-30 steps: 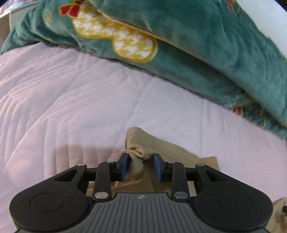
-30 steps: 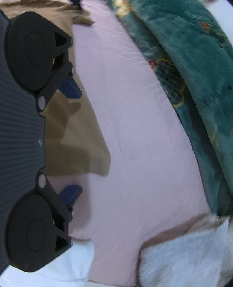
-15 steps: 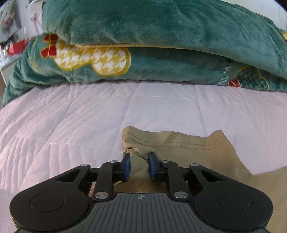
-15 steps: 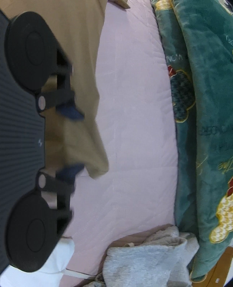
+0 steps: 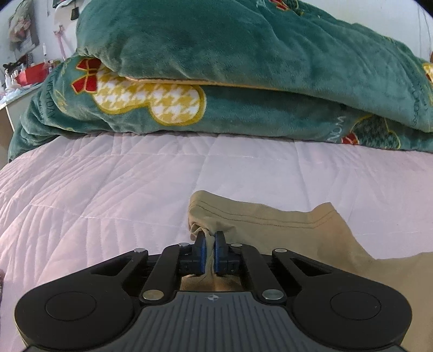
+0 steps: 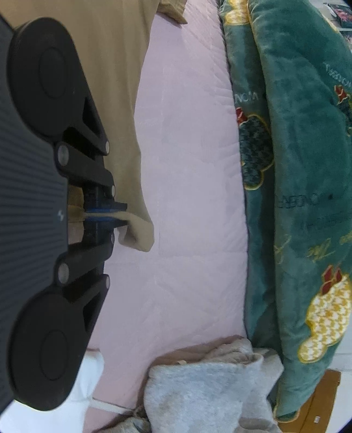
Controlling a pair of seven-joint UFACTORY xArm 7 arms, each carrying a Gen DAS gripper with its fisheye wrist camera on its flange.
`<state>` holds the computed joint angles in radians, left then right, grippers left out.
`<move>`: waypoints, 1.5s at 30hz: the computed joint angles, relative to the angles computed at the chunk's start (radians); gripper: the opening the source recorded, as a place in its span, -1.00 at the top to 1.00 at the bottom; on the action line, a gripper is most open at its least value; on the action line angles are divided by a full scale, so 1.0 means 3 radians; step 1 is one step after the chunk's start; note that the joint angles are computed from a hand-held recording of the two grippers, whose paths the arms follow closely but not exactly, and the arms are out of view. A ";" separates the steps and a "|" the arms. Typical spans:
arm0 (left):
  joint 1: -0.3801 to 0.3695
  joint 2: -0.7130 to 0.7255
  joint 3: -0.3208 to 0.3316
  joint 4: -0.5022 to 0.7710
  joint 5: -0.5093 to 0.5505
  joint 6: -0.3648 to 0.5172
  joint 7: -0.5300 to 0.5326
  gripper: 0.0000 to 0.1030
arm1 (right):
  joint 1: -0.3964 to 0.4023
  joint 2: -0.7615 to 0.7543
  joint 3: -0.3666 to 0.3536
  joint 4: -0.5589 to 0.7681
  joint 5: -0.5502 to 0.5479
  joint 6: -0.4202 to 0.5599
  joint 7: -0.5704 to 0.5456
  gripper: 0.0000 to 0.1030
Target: Fold clothes
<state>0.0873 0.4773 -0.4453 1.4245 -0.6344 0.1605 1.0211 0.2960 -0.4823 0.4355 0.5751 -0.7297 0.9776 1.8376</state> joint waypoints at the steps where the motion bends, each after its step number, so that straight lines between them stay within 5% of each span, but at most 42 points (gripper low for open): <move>1: 0.0056 -0.0024 -0.0049 -0.0019 -0.0041 0.0008 0.0042 0.87 | 0.0014 -0.0030 0.0027 0.0011 0.0000 0.0042 0.0009 0.92; 5: 0.0170 -0.0155 -0.0097 -0.0068 -0.0225 0.0103 0.0196 0.87 | 0.0079 -0.0137 0.0148 0.0086 0.0005 0.0247 0.0014 0.92; 9: -0.0109 -0.0246 0.0312 -0.0049 -0.0053 0.0313 -0.0142 0.85 | 0.0143 -0.0090 0.0149 0.0177 0.0104 0.0412 -0.0146 0.91; 12: -0.0152 -0.0327 0.0394 -0.0093 -0.0088 0.0377 -0.0203 0.73 | 0.0163 -0.0018 0.0058 0.0193 0.0246 0.0421 -0.0233 0.83; 14: -0.0235 -0.0328 0.0508 -0.0034 0.0029 0.0503 -0.0304 0.68 | 0.0163 -0.0016 -0.0092 0.0110 0.0386 0.0237 -0.0264 0.59; 17: -0.0323 -0.0261 0.0653 0.0195 0.0164 0.0842 -0.0604 0.67 | 0.0106 -0.0175 -0.0308 -0.0132 0.0623 -0.0194 -0.0250 -0.12; 20: -0.0388 -0.0053 0.0765 0.0588 0.0249 0.1250 -0.1034 0.66 | -0.0038 -0.0400 -0.0320 -0.0358 0.0704 -0.0507 -0.0138 -0.61; 24: -0.0534 0.0178 0.0841 0.0861 0.0526 0.1336 -0.1326 0.64 | -0.0232 -0.0413 -0.0288 -0.0402 0.0795 -0.0628 -0.0287 -0.74; 29: -0.0689 0.0279 0.0823 0.0785 0.0868 0.0981 -0.1353 0.52 | -0.0409 -0.0146 -0.0137 -0.0286 0.0687 -0.0712 -0.0349 -0.67; 31: -0.0718 0.0291 0.0802 0.0745 0.0969 0.0835 -0.1345 0.51 | -0.0410 -0.0105 -0.0122 -0.0248 0.0611 -0.0705 -0.0371 -0.31; 33: -0.0726 0.0318 0.0793 0.0788 0.1050 0.0826 -0.1383 0.56 | -0.0405 -0.0077 -0.0117 -0.0218 0.0537 -0.0707 -0.0396 0.53; 35: -0.0710 0.0292 0.0765 0.0733 0.1110 0.0737 -0.1337 0.80 | -0.0392 -0.0039 -0.0118 -0.0180 0.0471 -0.0704 -0.0445 0.81; 39: -0.0344 0.0120 0.0367 0.0444 0.0729 0.0439 -0.0977 0.91 | -0.0334 -0.0057 -0.0016 -0.0068 0.0328 -0.0459 -0.0413 0.85; 45: 0.0128 -0.0271 0.0039 0.0214 -0.0090 0.0649 -0.0331 0.91 | -0.0149 -0.0366 0.0114 0.0041 0.0336 -0.0064 -0.0434 0.86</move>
